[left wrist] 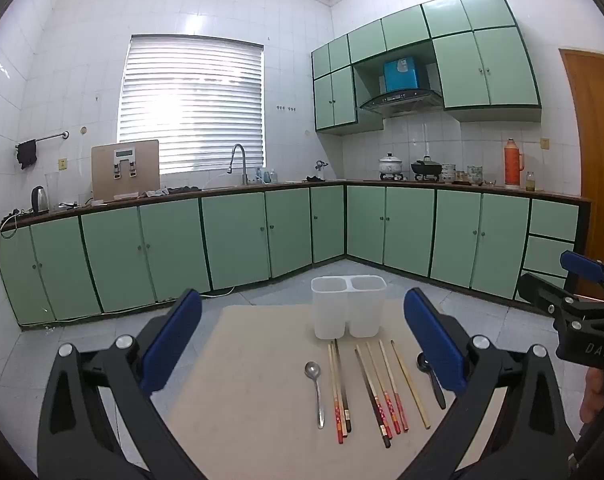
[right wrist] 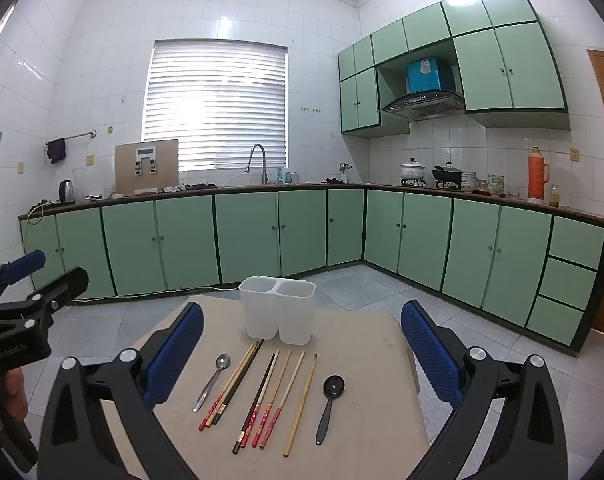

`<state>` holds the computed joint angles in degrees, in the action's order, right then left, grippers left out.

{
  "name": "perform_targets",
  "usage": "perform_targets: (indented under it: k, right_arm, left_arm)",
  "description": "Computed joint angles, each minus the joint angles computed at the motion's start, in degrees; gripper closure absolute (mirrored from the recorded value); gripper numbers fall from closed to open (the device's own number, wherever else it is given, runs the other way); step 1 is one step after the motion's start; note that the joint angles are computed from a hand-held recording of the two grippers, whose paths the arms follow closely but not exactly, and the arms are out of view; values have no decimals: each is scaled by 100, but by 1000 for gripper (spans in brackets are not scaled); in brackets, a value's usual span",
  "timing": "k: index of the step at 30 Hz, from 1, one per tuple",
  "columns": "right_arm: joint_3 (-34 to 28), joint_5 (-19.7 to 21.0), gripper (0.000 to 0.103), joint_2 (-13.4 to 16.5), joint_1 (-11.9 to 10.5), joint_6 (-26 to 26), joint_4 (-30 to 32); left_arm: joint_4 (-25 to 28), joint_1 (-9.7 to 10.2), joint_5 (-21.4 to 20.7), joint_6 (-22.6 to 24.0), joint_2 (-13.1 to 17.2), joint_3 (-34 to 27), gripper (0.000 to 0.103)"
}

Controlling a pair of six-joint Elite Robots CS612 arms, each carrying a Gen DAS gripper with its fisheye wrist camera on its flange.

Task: Organize utensils

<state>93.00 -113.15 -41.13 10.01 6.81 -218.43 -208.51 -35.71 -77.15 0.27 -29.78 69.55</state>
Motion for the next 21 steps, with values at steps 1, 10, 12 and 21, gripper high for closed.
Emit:
perform_targets:
  k: [1, 10, 12, 21]
  right_arm:
    - [-1, -1, 6, 1, 0, 9, -2]
    - [-3, 9, 6, 5, -2, 30, -16]
    - [-8, 5, 6, 9, 0, 30, -17]
    - [-14, 7, 6, 15, 2, 32, -16]
  left_arm:
    - [12, 1, -3, -5, 0, -2, 5]
    - [4, 2, 5, -3, -88, 104, 5]
    - [-33, 3, 8, 2, -66, 92, 5]
    - [-25, -4, 20, 6, -49, 58, 5]
